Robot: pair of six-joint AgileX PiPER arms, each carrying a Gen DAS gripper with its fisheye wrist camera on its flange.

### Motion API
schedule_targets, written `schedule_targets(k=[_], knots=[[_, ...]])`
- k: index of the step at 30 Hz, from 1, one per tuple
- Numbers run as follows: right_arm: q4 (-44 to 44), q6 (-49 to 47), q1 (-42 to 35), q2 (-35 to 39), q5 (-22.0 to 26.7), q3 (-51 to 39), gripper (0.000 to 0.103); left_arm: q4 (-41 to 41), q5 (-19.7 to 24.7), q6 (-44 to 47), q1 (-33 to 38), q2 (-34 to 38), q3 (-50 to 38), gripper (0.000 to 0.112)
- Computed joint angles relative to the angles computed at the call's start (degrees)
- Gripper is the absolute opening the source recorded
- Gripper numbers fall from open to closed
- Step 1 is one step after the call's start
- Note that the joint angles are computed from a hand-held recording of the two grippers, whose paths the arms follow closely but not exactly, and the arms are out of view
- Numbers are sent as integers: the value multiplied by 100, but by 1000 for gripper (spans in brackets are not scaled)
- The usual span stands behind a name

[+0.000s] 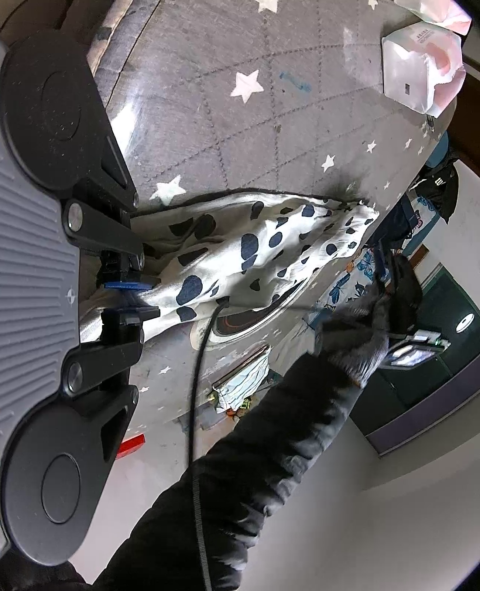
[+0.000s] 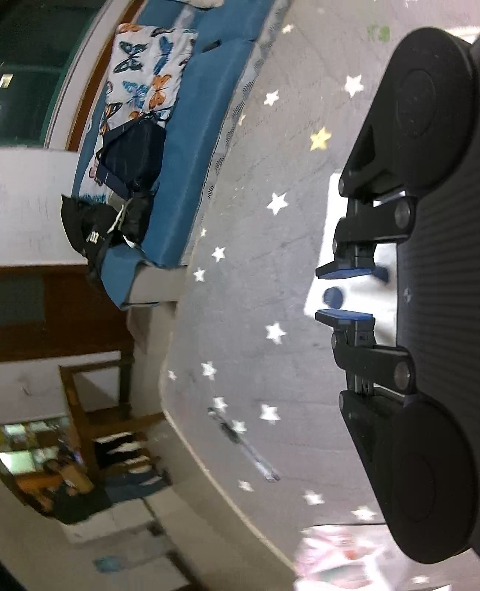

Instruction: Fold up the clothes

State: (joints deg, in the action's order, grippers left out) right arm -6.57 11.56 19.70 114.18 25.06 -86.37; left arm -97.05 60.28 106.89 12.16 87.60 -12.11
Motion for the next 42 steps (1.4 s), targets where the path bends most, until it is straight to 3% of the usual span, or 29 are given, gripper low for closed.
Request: schedule_targets(k=[12, 16, 27, 35, 42], knots=[[657, -1711, -337, -1464, -63, 1928, 27, -211, -375, -342, -311, -567, 96, 17], [926, -2276, -447, -1981, -142, 2676, 30, -205, -433, -602, -331, -728, 100, 31], [2118, -4182, -497, -4083, 9, 4807, 39, 2, -891, -1820, -822, -1024, -428, 28], [1895, -3921, 585, -5793, 574, 5749, 42, 88, -1763, -2320, -1215, -1417, -383, 31], [2057, -3451, 1839, -6393, 672, 6182, 42, 299, -1595, -2839, -1479, -1512, -588, 31]])
